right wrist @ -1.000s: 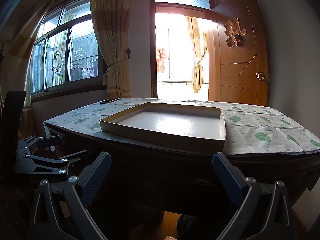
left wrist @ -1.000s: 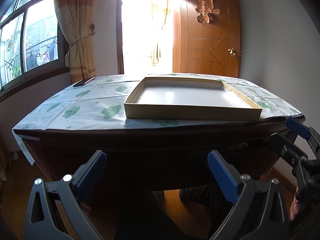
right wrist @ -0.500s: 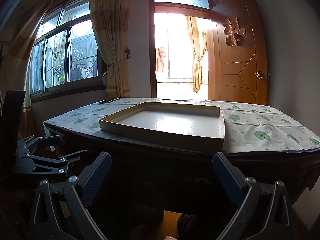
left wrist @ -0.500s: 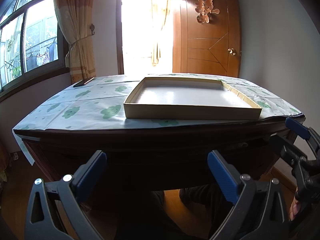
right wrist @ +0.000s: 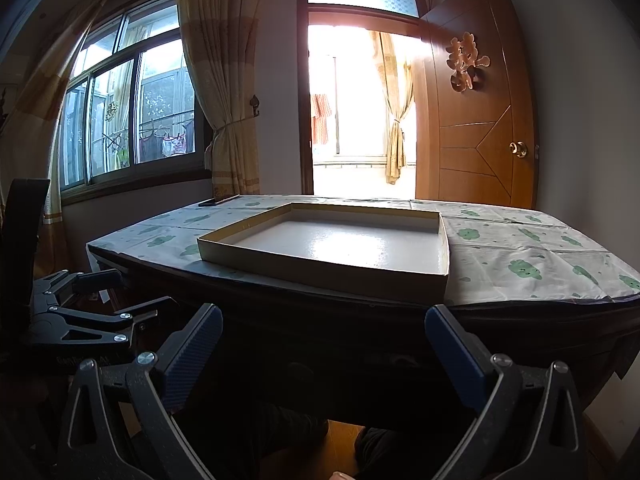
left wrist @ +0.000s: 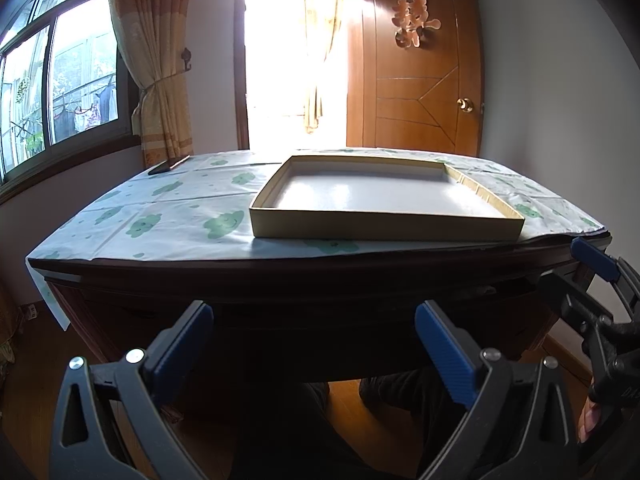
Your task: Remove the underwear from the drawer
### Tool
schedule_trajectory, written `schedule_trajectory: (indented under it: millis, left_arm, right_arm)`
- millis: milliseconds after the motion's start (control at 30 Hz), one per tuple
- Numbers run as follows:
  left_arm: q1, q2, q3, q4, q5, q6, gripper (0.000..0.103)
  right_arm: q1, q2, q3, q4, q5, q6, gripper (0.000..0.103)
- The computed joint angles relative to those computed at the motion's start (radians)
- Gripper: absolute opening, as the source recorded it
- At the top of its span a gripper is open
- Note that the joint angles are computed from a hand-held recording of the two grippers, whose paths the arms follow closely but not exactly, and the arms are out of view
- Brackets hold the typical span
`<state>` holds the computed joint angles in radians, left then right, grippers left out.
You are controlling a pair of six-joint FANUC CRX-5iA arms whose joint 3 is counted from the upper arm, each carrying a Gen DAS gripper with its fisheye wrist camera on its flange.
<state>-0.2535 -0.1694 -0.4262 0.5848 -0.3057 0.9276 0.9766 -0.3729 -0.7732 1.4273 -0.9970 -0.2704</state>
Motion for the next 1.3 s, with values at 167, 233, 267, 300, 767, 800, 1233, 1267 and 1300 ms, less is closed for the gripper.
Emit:
schedule_trajectory:
  millis: [167, 233, 267, 300, 767, 800, 1233, 1267, 1300]
  left_arm:
    - [0.0, 0.0, -0.001, 0.003, 0.001, -0.004, 0.103]
    - [0.0, 0.0, -0.001, 0.001, 0.0, -0.002, 0.103]
    - [0.001, 0.0, 0.001, 0.0, -0.001, -0.002, 0.103]
    - [0.001, 0.0, 0.0, 0.002, 0.0, -0.003, 0.103]
    - [0.004, 0.005, 0.006, 0.005, -0.011, 0.001, 0.103]
    - [0.006, 0.007, 0.006, 0.005, -0.011, 0.004, 0.103]
    - [0.018, 0.019, 0.011, -0.002, -0.029, 0.033, 0.103]
    - [0.019, 0.018, 0.01, -0.002, -0.03, 0.034, 0.103]
    - [0.02, 0.019, 0.012, -0.002, -0.03, 0.036, 0.103]
  right_arm:
    - [-0.002, 0.002, -0.001, 0.006, 0.002, 0.0, 0.103]
    - [-0.003, 0.005, -0.001, 0.008, 0.005, 0.003, 0.103]
    - [-0.003, 0.008, 0.001, 0.007, 0.005, 0.007, 0.103]
    - [-0.002, 0.009, 0.002, 0.008, 0.005, 0.009, 0.103]
    - [-0.063, -0.017, -0.033, 0.061, 0.117, -0.019, 0.102]
    - [-0.079, -0.018, -0.042, 0.084, 0.129, -0.032, 0.102]
    - [-0.579, -0.004, -0.144, 0.867, 0.408, -0.523, 0.102]
    - [-0.609, 0.0, -0.144, 0.929, 0.402, -0.562, 0.102]
    - [-0.629, 0.005, -0.144, 0.97, 0.392, -0.583, 0.102]
